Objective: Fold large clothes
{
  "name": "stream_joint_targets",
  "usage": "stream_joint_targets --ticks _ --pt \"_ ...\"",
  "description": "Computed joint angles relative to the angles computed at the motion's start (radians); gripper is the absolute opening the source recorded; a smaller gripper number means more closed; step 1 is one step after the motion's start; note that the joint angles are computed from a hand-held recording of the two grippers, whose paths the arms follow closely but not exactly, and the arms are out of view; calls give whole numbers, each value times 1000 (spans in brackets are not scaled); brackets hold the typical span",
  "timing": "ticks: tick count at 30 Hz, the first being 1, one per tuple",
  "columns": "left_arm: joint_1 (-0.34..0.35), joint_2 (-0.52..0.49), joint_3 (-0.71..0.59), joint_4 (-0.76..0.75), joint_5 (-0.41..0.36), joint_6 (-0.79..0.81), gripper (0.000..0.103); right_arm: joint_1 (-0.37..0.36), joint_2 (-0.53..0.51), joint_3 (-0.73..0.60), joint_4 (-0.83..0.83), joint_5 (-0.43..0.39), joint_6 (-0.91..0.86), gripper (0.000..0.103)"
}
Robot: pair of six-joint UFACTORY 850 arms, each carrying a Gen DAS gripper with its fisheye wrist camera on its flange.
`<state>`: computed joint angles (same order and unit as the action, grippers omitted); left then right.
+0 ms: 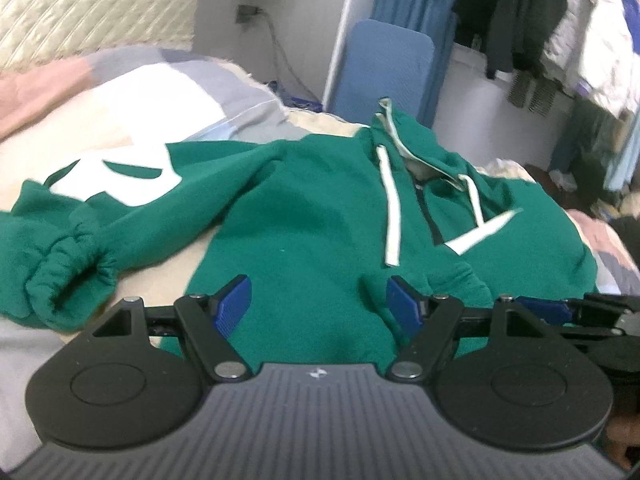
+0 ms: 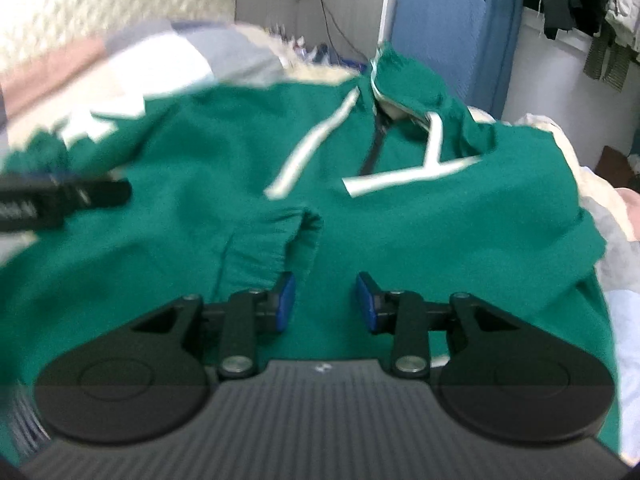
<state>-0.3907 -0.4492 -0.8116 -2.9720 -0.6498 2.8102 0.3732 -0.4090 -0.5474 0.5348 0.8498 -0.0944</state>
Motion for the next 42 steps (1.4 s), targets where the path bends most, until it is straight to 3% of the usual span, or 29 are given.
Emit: stream_joint_targets --ticks 6,10,15,20,26,32,35,38,42 --pt "46 -4 -15 54 0 -109 78 18 -4 -2 -220 60 172 37" --pt "65 -5 -19 118 -10 -183 78 31 -23 -28 -293 4 201 37" --pt "80 -1 -8 270 -62 -275 78 3 -1 -5 -420 -19 339 38" --pt "68 9 14 308 -118 -237 78 -53 79 58 -547 13 547 40" --pt "62 2 13 339 -120 -234 78 -53 169 129 -383 23 432 39" --pt "49 -17 -1 369 -100 -208 78 -90 112 104 -209 -8 332 40" --pt "22 -27 -7 300 -39 -117 78 -114 66 67 -205 -86 357 40" --pt "-16 -46 -29 154 88 44 78 -122 30 38 -193 -171 342 38" --pt "-2 -59 -36 200 114 -40 78 -117 27 34 -188 -172 350 38"
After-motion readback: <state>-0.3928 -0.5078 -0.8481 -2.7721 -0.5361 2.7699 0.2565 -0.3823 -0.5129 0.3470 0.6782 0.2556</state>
